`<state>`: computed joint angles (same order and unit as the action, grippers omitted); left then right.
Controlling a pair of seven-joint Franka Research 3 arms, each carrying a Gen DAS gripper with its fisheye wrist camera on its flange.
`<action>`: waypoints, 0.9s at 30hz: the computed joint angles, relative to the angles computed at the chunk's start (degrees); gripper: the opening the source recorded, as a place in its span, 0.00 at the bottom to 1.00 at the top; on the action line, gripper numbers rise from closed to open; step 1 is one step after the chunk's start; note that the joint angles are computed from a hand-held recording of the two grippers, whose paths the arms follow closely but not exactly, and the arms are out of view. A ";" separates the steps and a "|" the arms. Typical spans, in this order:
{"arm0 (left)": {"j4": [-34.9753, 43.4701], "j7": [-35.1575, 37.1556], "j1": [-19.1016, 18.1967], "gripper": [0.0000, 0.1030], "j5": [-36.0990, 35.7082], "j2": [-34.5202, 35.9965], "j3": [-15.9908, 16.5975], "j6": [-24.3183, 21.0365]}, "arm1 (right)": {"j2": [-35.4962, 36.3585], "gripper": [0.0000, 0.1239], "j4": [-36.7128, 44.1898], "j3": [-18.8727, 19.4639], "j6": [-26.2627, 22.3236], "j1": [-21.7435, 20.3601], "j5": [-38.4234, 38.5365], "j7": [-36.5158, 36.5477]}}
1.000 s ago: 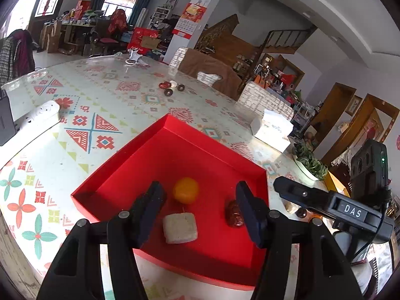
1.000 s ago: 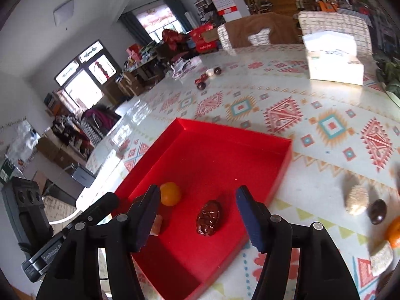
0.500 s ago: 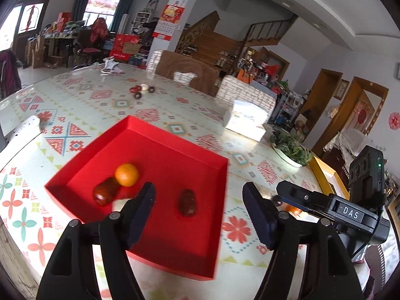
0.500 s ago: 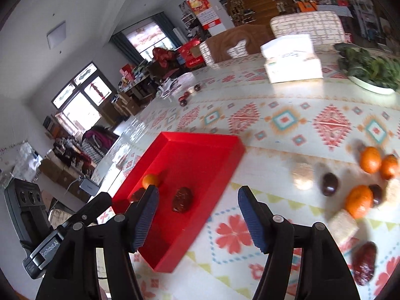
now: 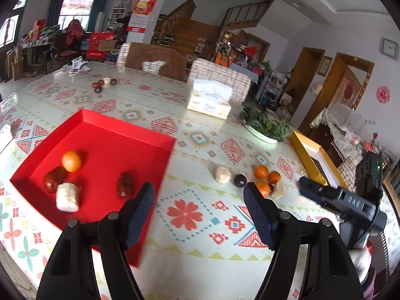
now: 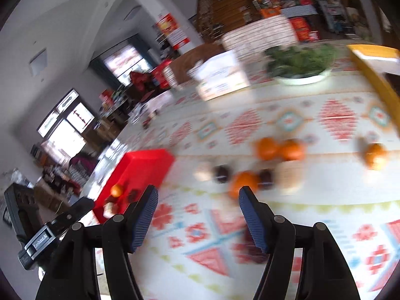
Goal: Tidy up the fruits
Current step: 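Move both open tools back toward the remaining fruit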
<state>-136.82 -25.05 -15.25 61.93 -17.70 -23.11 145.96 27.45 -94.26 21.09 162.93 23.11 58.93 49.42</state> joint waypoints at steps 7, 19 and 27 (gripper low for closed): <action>5.55 2.38 -0.86 0.72 0.92 8.16 1.10 3.54 | -2.27 0.58 -4.22 -3.86 2.30 -3.60 0.83 3.82; 19.79 12.19 -7.59 0.69 4.13 25.31 6.28 13.20 | 2.96 0.58 0.74 -16.90 1.09 2.54 -27.21 31.35; 25.38 20.13 -11.88 0.63 -1.13 31.15 9.91 13.23 | 7.10 0.57 5.17 -17.68 0.43 3.24 -38.86 39.71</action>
<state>-111.43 -4.92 -27.13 60.80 13.44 -13.20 159.19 34.55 -89.09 3.41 163.35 26.35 20.07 89.13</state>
